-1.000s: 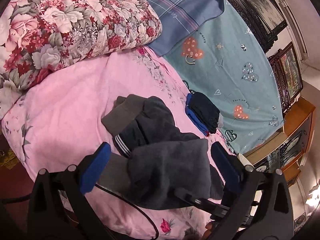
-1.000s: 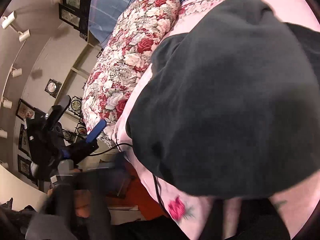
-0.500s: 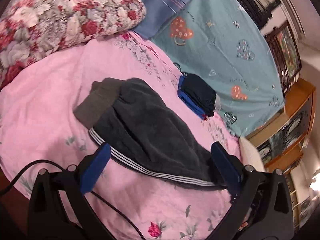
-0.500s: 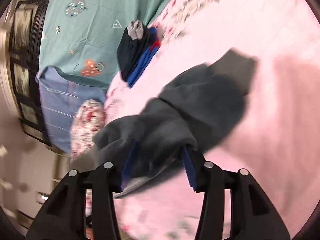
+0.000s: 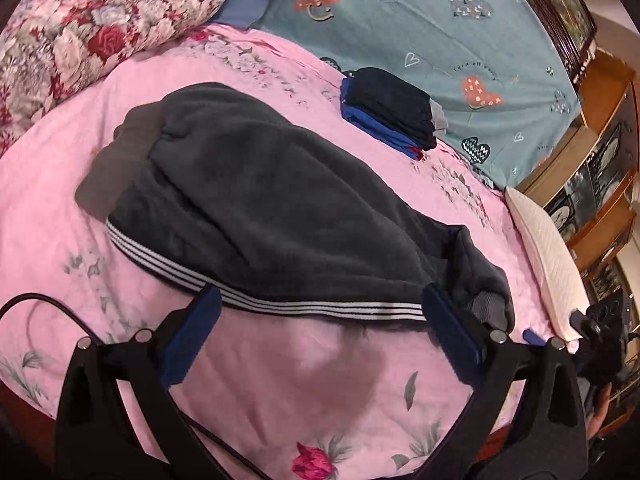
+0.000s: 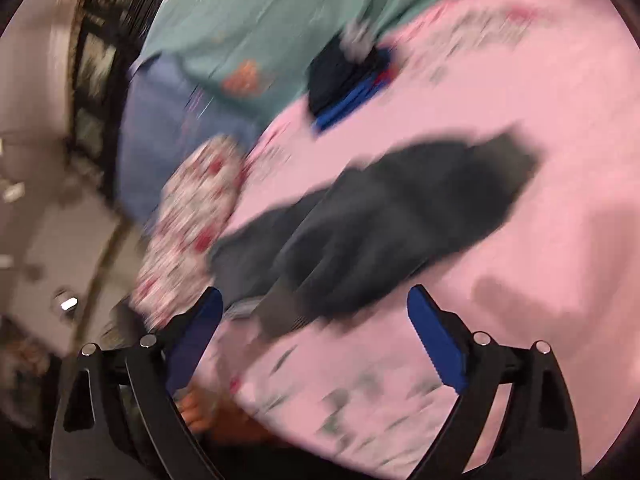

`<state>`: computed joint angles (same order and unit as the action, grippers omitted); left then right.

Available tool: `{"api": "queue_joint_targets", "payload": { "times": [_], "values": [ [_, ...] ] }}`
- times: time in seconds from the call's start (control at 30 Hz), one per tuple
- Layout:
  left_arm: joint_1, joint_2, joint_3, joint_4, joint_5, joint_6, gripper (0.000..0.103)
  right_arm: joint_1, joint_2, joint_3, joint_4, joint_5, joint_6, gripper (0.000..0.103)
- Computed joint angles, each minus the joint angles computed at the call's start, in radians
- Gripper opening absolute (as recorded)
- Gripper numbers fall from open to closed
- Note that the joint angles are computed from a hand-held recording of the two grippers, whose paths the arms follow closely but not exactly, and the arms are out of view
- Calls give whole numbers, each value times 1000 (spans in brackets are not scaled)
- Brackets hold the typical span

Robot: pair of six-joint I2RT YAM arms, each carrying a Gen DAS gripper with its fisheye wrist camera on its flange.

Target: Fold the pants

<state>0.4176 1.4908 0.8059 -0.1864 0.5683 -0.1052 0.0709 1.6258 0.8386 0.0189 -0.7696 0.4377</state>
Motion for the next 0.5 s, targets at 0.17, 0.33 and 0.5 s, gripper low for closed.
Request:
{"api": "queue_joint_targets", "payload": {
  "times": [0.17, 0.33, 0.5],
  "values": [
    [-18, 66, 42, -30, -10, -32, 101, 107, 240, 97, 137, -119, 169, 87],
    [1, 47, 25, -39, -10, -5, 101, 76, 296, 100, 395, -80, 295, 12],
    [35, 74, 44, -42, -3, -16, 101, -140, 200, 43, 555, 29, 499, 51]
  ]
}}
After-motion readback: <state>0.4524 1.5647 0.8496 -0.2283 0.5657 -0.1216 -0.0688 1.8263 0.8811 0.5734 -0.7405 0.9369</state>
